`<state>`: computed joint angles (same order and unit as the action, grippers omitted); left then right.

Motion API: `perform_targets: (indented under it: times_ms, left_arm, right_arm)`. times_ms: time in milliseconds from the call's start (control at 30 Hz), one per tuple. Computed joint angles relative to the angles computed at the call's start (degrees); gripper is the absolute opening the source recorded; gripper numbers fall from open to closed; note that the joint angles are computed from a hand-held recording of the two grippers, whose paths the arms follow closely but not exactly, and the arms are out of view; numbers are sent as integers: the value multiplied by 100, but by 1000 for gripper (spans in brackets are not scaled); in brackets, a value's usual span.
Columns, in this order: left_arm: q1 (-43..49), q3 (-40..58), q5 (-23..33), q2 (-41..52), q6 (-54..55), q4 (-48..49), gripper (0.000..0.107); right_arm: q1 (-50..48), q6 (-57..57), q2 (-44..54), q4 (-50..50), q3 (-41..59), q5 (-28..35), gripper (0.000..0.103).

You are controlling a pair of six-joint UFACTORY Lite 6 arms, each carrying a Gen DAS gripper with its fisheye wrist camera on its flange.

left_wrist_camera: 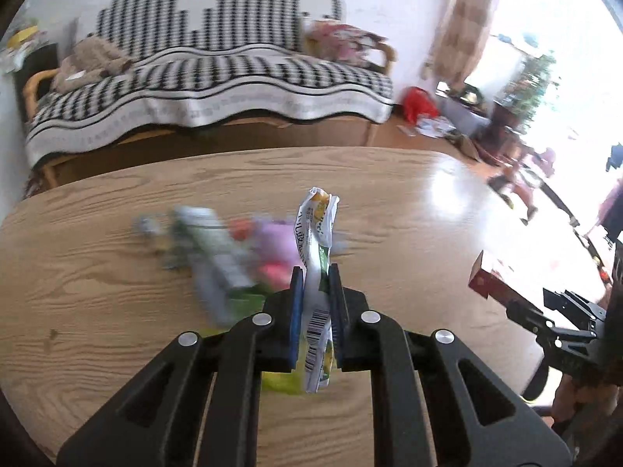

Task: Collect trash
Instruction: 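Carry the wrapper strip and red box over the black bin and open both grippers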

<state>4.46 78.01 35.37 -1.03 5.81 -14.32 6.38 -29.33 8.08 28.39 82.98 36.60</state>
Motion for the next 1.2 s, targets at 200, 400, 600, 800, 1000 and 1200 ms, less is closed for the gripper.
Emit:
perform_targets:
  times_ms: [200,400,600,800,1000,1200]
  left_arm:
    - [-2097,473,-233,434,-1984,1246,12]
    - [-3930,1367,-484,1541,-3190,2038,12]
    - [-5019,2746,-449,2929,-3440,2185,12]
    - [-5684,4406,-54,4374,-3489,2146,12]
    - [-5888,5322,208,5108,-3405,2026,12]
    - [-5894,5445,200,5294,-3264,1850,12]
  right_arm:
    - [-2538,-1425,-591,947,-568,615,60]
    - [-4898,-2435,-87,1284,-335,1069,60]
    - [-6466,-2502,1253,980,686,1378,60]
    - [-6951,-1936,2414,123,1605,1566,60]
    - [-7051,-1589,3081,-371,2235,1836,60]
    - [-6999,-1464,3158,-435,2377,1913,60]
